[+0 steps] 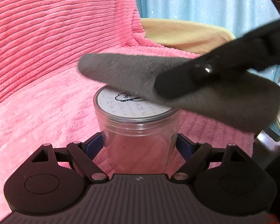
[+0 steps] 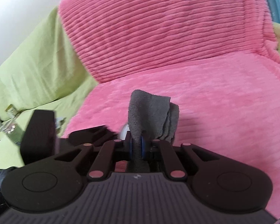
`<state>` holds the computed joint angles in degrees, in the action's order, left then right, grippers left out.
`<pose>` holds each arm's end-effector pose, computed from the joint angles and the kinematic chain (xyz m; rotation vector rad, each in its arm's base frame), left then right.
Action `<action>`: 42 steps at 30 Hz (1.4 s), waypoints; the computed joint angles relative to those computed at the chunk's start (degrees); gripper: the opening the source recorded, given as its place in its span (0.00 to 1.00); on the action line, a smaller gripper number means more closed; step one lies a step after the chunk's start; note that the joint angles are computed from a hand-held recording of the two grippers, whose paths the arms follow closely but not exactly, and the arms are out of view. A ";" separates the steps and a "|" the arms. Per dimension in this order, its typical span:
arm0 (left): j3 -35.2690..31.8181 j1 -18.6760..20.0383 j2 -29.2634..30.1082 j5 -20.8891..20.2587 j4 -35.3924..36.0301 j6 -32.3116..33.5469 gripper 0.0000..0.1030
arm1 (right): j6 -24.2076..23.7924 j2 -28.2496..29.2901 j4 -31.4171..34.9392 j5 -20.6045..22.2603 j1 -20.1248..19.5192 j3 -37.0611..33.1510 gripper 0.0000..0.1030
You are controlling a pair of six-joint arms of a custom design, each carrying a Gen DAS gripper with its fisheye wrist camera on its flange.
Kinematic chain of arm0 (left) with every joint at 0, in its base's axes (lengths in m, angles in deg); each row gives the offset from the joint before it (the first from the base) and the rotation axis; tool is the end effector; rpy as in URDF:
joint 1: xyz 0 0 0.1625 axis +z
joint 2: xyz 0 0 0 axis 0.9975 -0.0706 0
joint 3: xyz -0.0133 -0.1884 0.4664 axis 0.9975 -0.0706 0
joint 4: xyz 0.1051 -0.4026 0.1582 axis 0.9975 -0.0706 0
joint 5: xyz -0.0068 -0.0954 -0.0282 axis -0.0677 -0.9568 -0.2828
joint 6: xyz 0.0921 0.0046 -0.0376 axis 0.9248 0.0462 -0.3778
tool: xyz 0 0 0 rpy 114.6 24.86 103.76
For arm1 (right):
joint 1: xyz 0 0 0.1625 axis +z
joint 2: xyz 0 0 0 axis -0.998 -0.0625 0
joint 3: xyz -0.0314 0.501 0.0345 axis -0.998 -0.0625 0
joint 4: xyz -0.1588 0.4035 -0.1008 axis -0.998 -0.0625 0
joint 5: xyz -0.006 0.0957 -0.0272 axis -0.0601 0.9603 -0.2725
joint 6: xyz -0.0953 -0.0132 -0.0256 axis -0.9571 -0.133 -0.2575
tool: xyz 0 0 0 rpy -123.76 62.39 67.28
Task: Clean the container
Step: 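Wipe the jar's white lid with the cloth in the right gripper, then tilt the held jar with the left gripper to turn its base upward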
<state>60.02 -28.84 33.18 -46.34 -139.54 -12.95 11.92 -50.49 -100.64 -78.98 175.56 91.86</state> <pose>-0.2293 -0.6642 0.0160 1.3444 2.3463 -0.7241 0.1154 -0.6783 0.2199 0.5917 -2.6358 1.0159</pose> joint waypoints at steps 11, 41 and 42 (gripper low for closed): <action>-1.03 0.16 0.44 0.01 0.57 0.24 0.81 | 0.91 4.95 1.53 1.76 -0.41 -7.63 0.06; 0.69 -4.37 -5.46 8.89 14.68 3.96 0.82 | 12.80 0.53 -18.66 -1.31 -1.01 5.78 0.07; 0.27 -4.45 -5.25 8.88 15.24 4.17 0.82 | 13.36 0.43 -19.52 -0.58 -1.27 6.18 0.07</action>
<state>60.29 -33.29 27.93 -37.45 -124.30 -8.78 25.28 -50.06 -120.16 -79.55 174.29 98.04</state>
